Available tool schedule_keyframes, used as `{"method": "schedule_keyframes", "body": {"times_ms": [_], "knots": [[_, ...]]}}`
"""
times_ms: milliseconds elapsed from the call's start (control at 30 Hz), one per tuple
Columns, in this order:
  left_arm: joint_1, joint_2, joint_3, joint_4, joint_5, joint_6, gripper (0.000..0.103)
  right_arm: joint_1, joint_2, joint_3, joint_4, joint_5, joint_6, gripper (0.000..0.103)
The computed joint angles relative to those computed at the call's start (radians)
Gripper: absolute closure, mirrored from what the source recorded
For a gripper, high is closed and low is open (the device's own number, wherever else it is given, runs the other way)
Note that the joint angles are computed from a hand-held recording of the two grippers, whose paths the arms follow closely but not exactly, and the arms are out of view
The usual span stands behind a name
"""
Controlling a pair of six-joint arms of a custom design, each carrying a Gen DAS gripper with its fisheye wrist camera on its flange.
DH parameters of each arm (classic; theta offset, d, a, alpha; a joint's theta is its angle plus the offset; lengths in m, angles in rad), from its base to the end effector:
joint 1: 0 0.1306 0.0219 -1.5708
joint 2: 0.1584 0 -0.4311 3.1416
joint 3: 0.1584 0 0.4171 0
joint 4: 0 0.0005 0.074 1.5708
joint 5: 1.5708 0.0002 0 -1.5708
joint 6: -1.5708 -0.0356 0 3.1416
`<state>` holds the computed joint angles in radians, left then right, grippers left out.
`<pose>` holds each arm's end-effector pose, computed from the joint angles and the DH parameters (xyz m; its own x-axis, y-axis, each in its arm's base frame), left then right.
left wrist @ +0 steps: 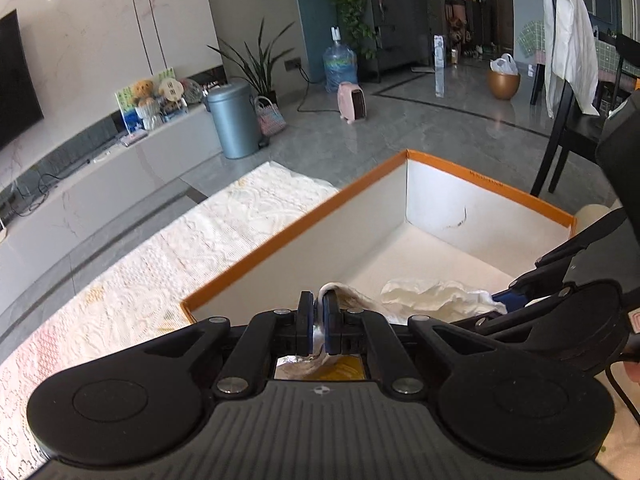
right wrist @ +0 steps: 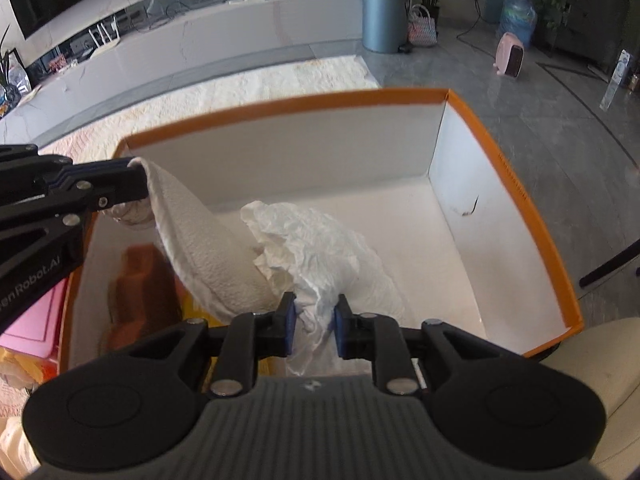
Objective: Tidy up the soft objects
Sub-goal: 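Open both tools to drop the towel and cloth into the orange box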
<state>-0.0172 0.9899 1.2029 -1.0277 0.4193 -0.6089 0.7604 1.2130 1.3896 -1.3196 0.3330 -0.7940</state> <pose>0.3254 -0.0206 0.5343 -0.4279 0.5299 -0.7322 0.6580 0.7380 0.1495 0.2921 0.2611 0.5284 -0.8566 0.1154 -0.5029 0.0825 0.9928 0.0874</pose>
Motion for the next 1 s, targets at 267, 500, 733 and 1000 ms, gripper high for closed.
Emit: {"method": "schedule_keyframes", "body": {"times_ms": [267,500,733,1000], "knots": [[0.046,-0.031,-0.001,-0.009,0.035,-0.003,0.072,0.018,0.007,0.029,-0.045,0.017,0.0,0.065],[0.11,-0.059,0.039,-0.04,0.102,0.0,0.049,0.076,0.007,0.083,-0.1,0.094,-0.019,0.052],[0.212,-0.099,0.07,-0.072,0.209,0.018,0.049,0.185,0.002,0.146,-0.129,0.234,-0.06,0.047],[0.409,-0.149,0.08,-0.096,0.388,0.059,0.049,0.354,-0.006,0.161,-0.049,0.424,-0.146,0.033]]}}
